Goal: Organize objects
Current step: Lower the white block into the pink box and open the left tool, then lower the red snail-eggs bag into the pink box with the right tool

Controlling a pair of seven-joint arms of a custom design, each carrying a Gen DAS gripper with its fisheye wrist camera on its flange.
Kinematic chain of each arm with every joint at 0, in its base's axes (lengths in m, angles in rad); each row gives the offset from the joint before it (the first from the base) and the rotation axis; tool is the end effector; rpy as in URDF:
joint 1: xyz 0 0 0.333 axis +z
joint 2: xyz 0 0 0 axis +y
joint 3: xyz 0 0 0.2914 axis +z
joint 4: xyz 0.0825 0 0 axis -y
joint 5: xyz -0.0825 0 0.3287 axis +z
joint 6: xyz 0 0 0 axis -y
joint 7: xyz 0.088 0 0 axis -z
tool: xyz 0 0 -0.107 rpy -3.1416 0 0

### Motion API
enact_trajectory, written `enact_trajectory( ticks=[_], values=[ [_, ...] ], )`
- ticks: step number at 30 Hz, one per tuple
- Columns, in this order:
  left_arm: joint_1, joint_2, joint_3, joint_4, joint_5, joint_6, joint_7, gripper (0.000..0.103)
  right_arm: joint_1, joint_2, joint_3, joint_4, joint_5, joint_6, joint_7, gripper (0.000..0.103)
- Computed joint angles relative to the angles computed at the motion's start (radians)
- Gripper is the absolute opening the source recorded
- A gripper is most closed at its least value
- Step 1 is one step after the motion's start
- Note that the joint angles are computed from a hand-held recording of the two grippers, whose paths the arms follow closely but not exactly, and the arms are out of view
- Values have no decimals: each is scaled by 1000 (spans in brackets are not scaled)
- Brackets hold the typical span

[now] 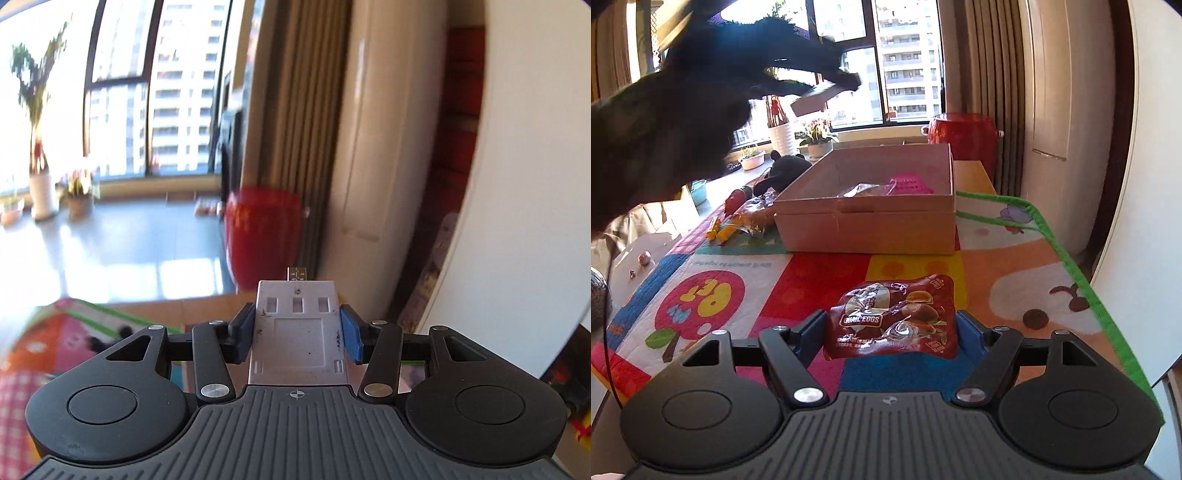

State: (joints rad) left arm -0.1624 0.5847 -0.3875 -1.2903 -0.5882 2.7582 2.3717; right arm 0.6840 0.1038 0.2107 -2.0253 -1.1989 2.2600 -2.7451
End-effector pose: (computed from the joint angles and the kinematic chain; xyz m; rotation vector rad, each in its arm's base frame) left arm 0.6456 -0.2729 0.5195 -1.0078 2.2752 -1.3921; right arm 0.3623 0.4076 0.4306 -1.3745 1.9018 -0.8526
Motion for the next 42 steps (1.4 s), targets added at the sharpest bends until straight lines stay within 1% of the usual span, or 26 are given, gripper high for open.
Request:
enact_trajectory(
  ticks=[1, 2, 3, 4, 6, 7, 9, 11, 13, 15, 16, 19, 22, 24, 27, 29, 33, 35, 37, 38, 39, 41, 42],
  values=[
    [-55, 54, 60, 81, 68, -41, -90, 53, -2, 4, -2, 2, 2, 4, -4, 74],
    [-90, 92, 98, 136, 119, -59, -156, 53, -4, 9, -4, 6, 5, 7, -10, 74],
    [-113, 119, 123, 163, 158, -52, -201, 52, -3, 13, -4, 11, 9, 3, -18, 74],
    [-120, 130, 127, 161, 181, -28, -217, 51, -1, 17, -4, 16, 11, -2, -25, 74],
    [-97, 124, 92, 116, 182, 33, -198, 51, 2, 22, -5, 23, 14, -9, -36, 74],
    [-72, 118, 63, 94, 167, 50, -179, 51, 3, 23, -6, 24, 16, -9, -41, 74],
    [-25, 104, 16, 62, 136, 44, -138, 51, 3, 29, -9, 33, 28, -11, -56, 74],
    [56, 62, -57, -14, 56, 46, -53, 51, 3, 37, -12, 43, 41, -16, -70, 74],
    [167, -14, -151, -147, -80, 55, 98, 51, 3, 42, -16, 51, 55, -19, -76, 74],
    [270, -89, -224, -271, -221, 57, 265, 51, 2, 43, -20, 58, 62, -20, -78, 74],
    [317, -123, -251, -323, -286, 45, 345, 51, 2, 43, -22, 63, 66, -21, -83, 74],
    [419, -235, -276, -458, -437, -40, 499, 51, -1, 46, -26, 89, 75, -35, -116, 74],
    [476, -337, -251, -556, -540, -134, 573, 51, -7, 47, -33, 118, 87, -43, -148, 74],
    [488, -381, -223, -595, -590, -170, 602, 51, -16, 44, -39, 137, 100, -42, -167, 74],
    [481, -421, -183, -632, -661, -165, 651, 51, -26, 36, -46, 172, 104, -65, -208, 75],
    [458, -419, -161, -627, -686, -146, 671, 51, -34, 28, -51, 199, 93, -85, -240, 74],
    [426, -425, -102, -636, -673, -176, 659, 51, -87, 25, -76, 255, 95, -23, -289, 74],
    [406, -419, -72, -632, -655, -190, 641, 51, -107, 66, -90, 324, 111, -16, -329, 74],
    [379, -407, -47, -625, -645, -186, 627, 51, -119, 130, -110, 404, 131, -14, -379, 75],
    [366, -401, -34, -622, -643, -181, 624, 51, -127, 157, -123, 429, 142, 13, -397, 79],
    [352, -396, -22, -619, -639, -174, 620, 51, -134, 182, -133, 454, 169, 31, -422, 91],
    [326, -391, 4, -621, -634, -153, 630, 51, -127, 217, -155, 484, 203, 31, -428, 93],
    [314, -392, 16, -626, -637, -140, 646, 51, -125, 213, -165, 466, 206, 56, -408, 93]
  ],
)
